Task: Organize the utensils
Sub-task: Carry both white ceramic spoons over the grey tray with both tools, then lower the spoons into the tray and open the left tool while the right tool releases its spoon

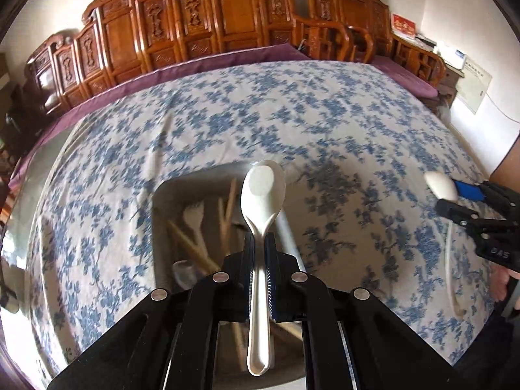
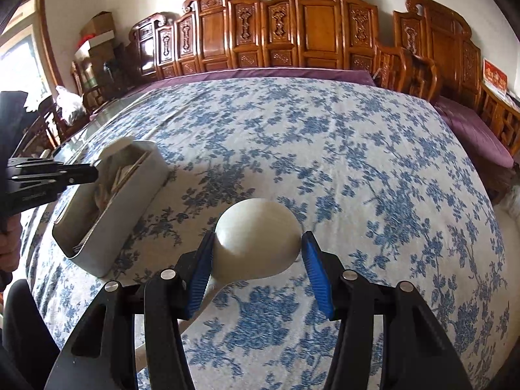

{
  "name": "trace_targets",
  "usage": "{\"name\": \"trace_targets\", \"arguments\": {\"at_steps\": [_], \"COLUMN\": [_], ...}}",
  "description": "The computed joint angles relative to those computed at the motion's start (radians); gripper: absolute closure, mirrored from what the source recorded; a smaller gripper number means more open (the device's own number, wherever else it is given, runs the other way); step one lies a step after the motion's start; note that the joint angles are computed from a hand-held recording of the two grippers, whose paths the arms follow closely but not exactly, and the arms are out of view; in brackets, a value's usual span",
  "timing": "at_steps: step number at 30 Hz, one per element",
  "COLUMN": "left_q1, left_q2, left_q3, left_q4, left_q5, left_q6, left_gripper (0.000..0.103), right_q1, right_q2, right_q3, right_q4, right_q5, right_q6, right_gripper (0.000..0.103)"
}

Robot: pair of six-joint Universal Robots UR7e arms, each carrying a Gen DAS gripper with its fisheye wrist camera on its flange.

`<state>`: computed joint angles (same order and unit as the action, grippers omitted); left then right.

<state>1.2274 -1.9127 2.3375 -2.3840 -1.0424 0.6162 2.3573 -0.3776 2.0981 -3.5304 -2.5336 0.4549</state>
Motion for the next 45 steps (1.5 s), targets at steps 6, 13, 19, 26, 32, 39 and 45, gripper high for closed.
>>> {"name": "trace_targets", "arguments": {"at_steps": [6,13,19,26,32,39,45], "left_q1": [0.057,0.082,0.100,0.123,0.154,0.191,0.220], "left_q2": [0.036,0.049,0.037,0.013,0.001,0.002,0.009], "left_q3": [-0.020,-0.032,-0.059,-0.101,-0.142,-0.188,-0.215], "left_q4": [-0.037,-0.049,-0.043,-0.014,0.005,0.014,0.013], "left_q5": [0.013,0.024,0.007,-0.016,-0.032,-0.052,-0.062], "left_q6": [0.027,0.043,0.057,0.076,0.099,0.123,0.140], "left_gripper": [0.097,0.089,0.074,0.068,0.067,0.063,0.063], "right_q1": [0.005,0.016,0.034,0.043,0.047,0.030,0.008], "right_q2": [0.015,0.019,0.028,0.065,0.113,0.169,0.211], "right_q3": [-0.036,-0.078,-0.146,-0.260,-0.376,-0.497,-0.570], "right_q4": [0.017,0.055,0.118,0.154,0.192,0.252,0.277], "right_q5": [0.033,0.038,0.022,0.042,0.071,0.083,0.091], "right_q6": [-0.018,-0.024,-0.052,-0.112,-0.168,-0.205,-0.217], "right_gripper": [0.047,0.047,0.047,0.047,0.047,0.047,0.047]}}
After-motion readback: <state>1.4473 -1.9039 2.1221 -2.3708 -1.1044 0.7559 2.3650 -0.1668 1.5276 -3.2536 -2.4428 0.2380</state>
